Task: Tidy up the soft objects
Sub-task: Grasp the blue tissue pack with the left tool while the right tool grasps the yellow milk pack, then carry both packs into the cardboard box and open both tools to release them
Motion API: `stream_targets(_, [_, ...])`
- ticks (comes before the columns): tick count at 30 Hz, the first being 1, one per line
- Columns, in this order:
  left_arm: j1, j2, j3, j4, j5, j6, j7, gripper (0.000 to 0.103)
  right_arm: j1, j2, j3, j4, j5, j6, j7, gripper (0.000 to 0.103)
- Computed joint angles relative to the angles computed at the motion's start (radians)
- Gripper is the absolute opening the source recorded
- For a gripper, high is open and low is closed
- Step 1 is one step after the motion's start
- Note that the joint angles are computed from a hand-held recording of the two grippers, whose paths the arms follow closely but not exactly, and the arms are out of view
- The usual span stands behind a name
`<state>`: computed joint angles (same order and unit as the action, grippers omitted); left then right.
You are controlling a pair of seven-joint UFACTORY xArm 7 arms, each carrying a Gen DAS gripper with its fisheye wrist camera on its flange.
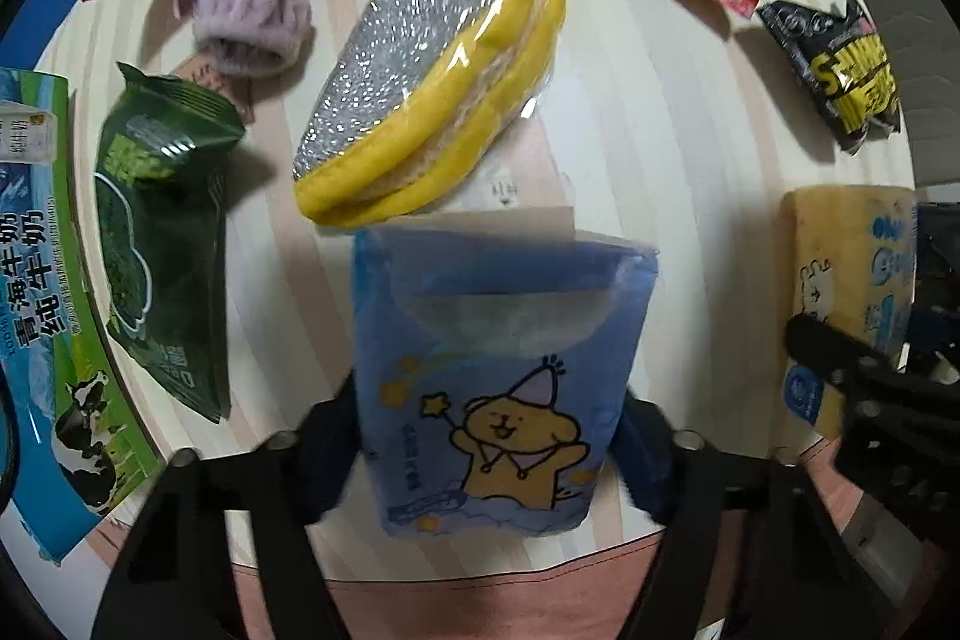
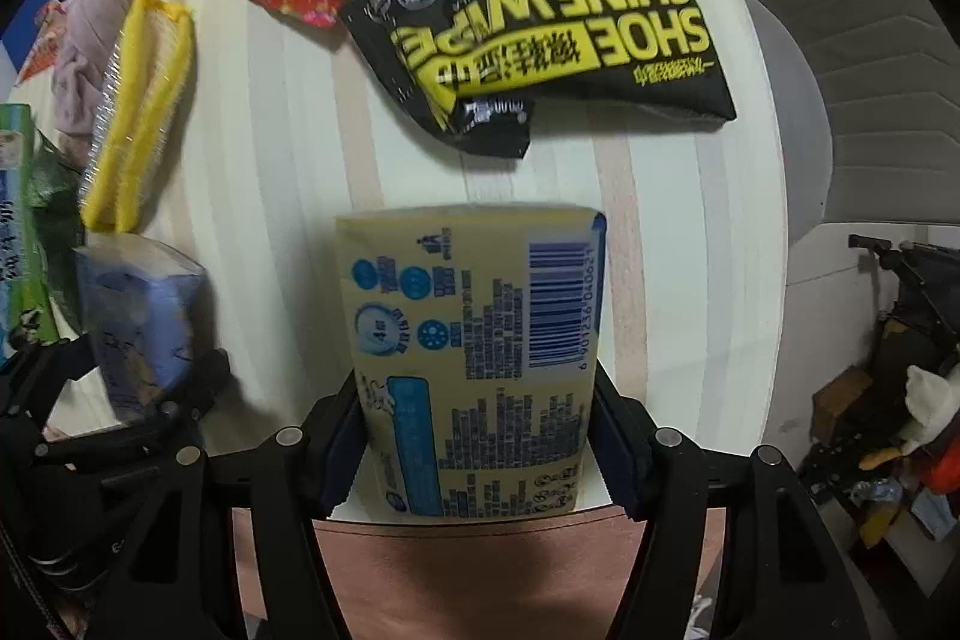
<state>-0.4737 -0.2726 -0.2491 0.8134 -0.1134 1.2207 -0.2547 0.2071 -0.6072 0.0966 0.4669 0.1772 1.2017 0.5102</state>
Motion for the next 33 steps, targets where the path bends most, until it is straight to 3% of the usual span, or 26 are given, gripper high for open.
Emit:
stream_targets(1, [-0.001,-0.013,0.0,-0.005,-0.004,0.003,-0.006,0.044,0.004,-0.008,0.011,-0.025,0.001,-0.023,0.008,0.067])
stream_targets(4, [0.006,-0.075,0.013,-0.002,-0.027,0.057,-0.019,0.04,0.024,-0.003,0.054,-0.056,0.04,-0.097,0.044,0.066])
stream_targets(8, [0.031,-0.22,0.056,0.025,-0.072,0.163,-0.016,0.039,0.092,-0.093,0.048,-0.07,0.076,-0.092,0.084,0.066])
stream_targets(14, [0.131,-0.45,0.142,0.126,-0.049,0.348,0.041,0.039,0.21,-0.15,0.104,0.062,0.15,-0.091,0.135,0.066])
stream_targets(19, [0.275,-0.375,0.301,0.378,0.034,0.439,0.189,0.039,0.261,0.034,0.154,0.377,0.165,-0.125,0.157,0.066])
stream_targets(22, [0.337,-0.296,0.366,0.428,0.047,0.402,0.275,0.039,0.27,0.22,0.197,0.618,0.137,-0.133,0.176,0.066])
stream_targets(26, [0.411,-0.137,0.452,0.51,0.045,0.355,0.404,0.039,0.296,0.571,0.239,0.977,0.014,-0.11,0.262,0.066])
stream_targets(29, [0.47,0.009,0.517,0.576,0.015,0.354,0.51,0.039,0.367,0.813,0.226,1.221,-0.07,-0.092,0.317,0.066])
stream_targets(33, [0.545,0.199,0.54,0.663,-0.022,0.347,0.597,0.039,0.47,1.145,0.166,1.594,-0.145,0.008,0.338,0.066])
